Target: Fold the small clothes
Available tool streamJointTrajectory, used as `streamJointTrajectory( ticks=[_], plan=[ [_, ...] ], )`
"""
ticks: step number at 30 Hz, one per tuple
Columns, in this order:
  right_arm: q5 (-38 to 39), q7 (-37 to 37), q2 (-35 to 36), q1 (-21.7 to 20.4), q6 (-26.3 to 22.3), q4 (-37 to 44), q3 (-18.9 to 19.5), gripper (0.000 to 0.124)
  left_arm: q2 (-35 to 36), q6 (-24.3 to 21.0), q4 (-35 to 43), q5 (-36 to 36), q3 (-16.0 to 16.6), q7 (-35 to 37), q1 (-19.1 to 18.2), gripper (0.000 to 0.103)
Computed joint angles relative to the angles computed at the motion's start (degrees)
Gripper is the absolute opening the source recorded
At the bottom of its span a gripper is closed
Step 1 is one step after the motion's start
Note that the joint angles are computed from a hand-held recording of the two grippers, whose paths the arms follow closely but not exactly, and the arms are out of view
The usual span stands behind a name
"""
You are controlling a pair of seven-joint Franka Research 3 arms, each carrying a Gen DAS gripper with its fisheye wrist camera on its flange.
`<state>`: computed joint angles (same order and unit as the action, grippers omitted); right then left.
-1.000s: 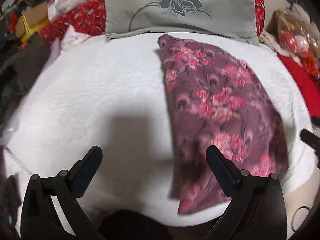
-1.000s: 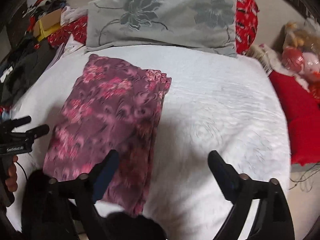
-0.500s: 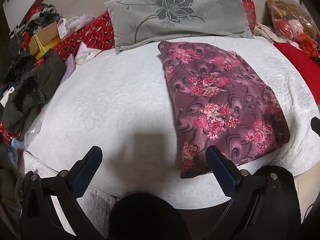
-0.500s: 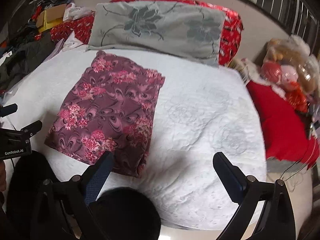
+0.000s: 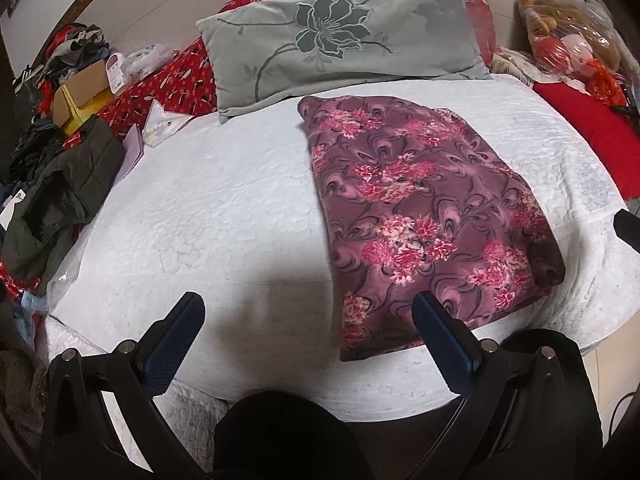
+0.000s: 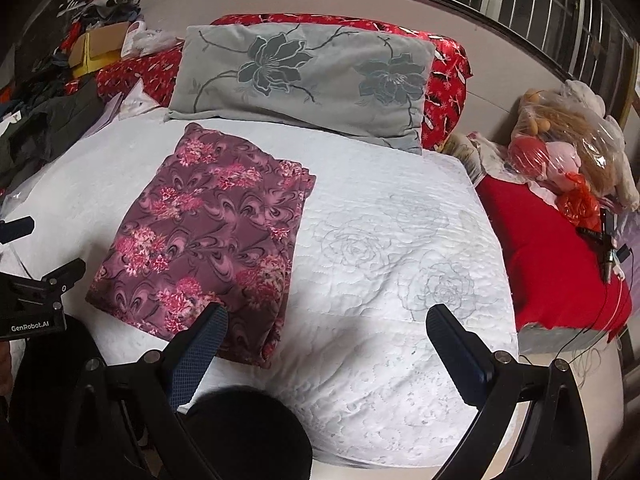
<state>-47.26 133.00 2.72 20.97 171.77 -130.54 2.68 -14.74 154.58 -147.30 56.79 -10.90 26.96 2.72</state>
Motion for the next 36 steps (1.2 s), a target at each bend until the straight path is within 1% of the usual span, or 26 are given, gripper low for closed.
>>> streamJointTrajectory(
  ticks=[5,6,16,20,25,30,34,36],
  plan=[
    [-5.0,3.4,-0.1,0.1,-1.0,0.4,-0.2,0.101,-0.2,0.0,0.0,1.1,-0.2,-0.6,0.1,0.103],
    [-4.7,3.0,0.0,-0.1,-0.9,0.3,-0.1,0.101,-0.2,0.0,0.0,1.2,-0.2,-0.6,0.0,0.103],
    [2.2,-2.4,0.5,-0.3,0.8,-0.1,-0.1,0.101,0.2,0.2,0.2,0.5,0.0,0.0,-0.4,0.103],
    [4.6,-4.1,0.7,0.0,1.0,-0.1,-0.4,0.101,0.5,1.2,0.2,-1.5,0.6,1.8,-0.6,0.103],
    [6.4,-5.4,1.0,0.5,1.2,-0.2,-0.9,0.101,0.7,2.1,0.3,-2.6,0.4,2.4,-0.4,0.103],
    [10.9,-8.8,0.7,0.5,1.8,-1.0,-0.6,0.101,0.2,3.9,-0.2,-4.2,0.4,3.7,-0.5,0.103],
    [12.6,-10.6,0.4,0.6,2.3,-1.5,-0.5,0.101,-0.1,4.5,-0.6,-4.3,0.0,3.8,-0.2,0.103],
    [11.8,-10.0,0.0,0.8,2.5,-1.9,-0.6,0.101,-0.3,4.8,-0.7,-4.3,-0.1,3.7,0.0,0.103]
  ],
)
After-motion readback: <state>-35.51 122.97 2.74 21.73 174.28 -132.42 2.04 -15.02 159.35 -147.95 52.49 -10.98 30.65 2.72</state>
